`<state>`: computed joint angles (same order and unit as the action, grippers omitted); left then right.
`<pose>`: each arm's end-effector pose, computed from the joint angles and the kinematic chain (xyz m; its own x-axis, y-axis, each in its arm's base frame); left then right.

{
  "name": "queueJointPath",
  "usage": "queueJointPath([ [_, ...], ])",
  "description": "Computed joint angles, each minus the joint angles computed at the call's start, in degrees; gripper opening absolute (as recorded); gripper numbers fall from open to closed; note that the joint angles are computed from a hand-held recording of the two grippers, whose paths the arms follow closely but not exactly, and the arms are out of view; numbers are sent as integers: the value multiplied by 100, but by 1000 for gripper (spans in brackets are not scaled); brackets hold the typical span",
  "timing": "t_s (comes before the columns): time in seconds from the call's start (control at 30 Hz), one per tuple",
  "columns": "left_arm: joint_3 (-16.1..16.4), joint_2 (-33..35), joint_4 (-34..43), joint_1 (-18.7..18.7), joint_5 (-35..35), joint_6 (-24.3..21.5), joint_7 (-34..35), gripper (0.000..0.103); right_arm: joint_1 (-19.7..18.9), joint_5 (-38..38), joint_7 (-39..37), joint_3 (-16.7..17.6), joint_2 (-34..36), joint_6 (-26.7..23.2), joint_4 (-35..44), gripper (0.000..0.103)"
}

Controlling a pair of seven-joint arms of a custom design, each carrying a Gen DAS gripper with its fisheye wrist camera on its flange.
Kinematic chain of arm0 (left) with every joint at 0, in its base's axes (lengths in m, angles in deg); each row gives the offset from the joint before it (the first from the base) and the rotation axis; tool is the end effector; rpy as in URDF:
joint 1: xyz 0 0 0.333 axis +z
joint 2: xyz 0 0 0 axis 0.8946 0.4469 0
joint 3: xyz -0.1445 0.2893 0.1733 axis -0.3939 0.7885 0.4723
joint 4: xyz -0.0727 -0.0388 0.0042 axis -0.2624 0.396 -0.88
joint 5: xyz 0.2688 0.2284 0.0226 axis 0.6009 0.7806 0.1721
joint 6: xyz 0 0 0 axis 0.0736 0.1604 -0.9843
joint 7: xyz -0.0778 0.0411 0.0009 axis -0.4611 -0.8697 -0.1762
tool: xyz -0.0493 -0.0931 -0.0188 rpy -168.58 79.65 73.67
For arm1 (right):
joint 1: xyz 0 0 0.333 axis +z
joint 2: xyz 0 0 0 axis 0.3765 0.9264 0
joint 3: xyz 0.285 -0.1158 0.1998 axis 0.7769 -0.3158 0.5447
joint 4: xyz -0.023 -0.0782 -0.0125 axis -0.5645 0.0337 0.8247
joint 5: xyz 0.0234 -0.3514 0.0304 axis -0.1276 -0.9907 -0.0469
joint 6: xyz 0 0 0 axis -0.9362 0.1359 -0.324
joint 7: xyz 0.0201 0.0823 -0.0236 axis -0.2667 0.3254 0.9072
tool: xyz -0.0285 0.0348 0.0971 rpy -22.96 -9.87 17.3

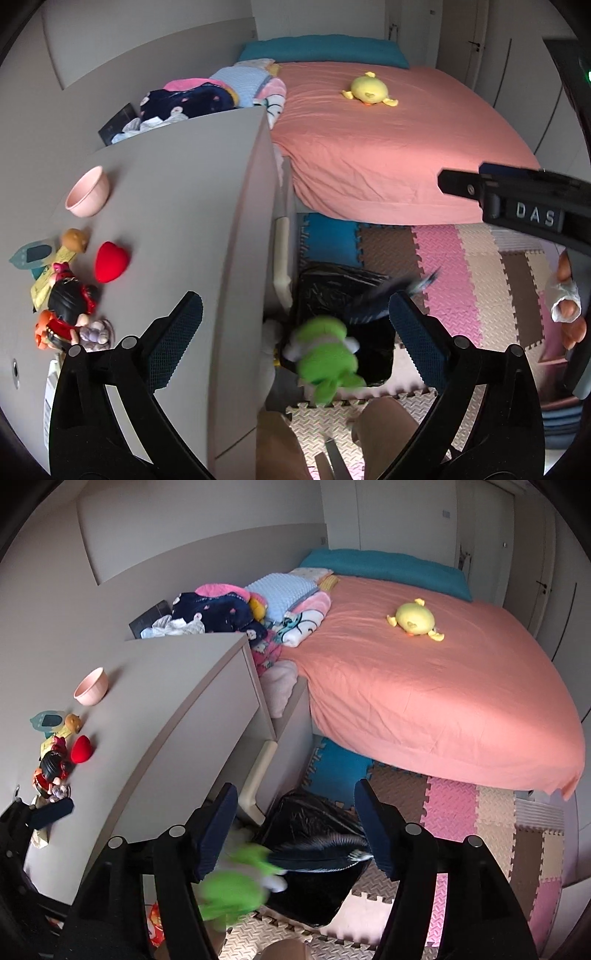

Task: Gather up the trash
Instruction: 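Carry both plushes down to the black trash bag and open both grippers, then grasp the white box with the left gripper while the right gripper grasps the beige paper packet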

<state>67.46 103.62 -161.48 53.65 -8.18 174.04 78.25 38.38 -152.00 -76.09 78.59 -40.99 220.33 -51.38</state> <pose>0.6515 -0.2730 0.2844 -0.9168 -0.3910 -0.0816 -0.2812 0.7770 -0.5633 0.4941 0.1574 0.3101 -0.6947 -0.7120 -0.1025 -0.5156 0.5922 -0.6193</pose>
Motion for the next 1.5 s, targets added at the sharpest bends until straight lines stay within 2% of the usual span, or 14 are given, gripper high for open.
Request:
queueJointPath([
  [0.3, 68, 67, 252, 272, -92, -228, -90, 98, 66, 90, -292, 5, 311, 217, 347, 66],
  [0.6, 36, 81, 454, 692, -299, -404, 96, 98, 337, 565, -1087, 2, 627, 238, 994, 66],
  [0.8, 141, 130, 673, 942, -403, -434, 200, 98, 559, 913, -1660, -20, 935, 360, 1567, 67],
  [0.97, 374, 294, 1121, 1112, -342, -773, -83, 98, 753, 1440, -2396, -27, 1374, 431, 2250, 70],
  [1.17, 567, 580, 1629, 1316, -180, -775, -243, 98, 891, 2276, -3418, 36, 2024, 654, 3193, 70],
  [1.27, 692, 802, 1962, 1369, -19, -778, -396, 98, 932, 2759, -3992, 130, 2395, 681, 3745, 70],
  [1.43, 911, 1289, 2778, 1407, 340, -1166, -914, 98, 930, 3612, -5041, 384, 3065, 581, 4781, 70],
  [1.5, 978, 1393, 2911, 1382, 507, -1090, -1020, 98, 987, 3877, -5379, 428, 3335, 474, 5231, 70],
])
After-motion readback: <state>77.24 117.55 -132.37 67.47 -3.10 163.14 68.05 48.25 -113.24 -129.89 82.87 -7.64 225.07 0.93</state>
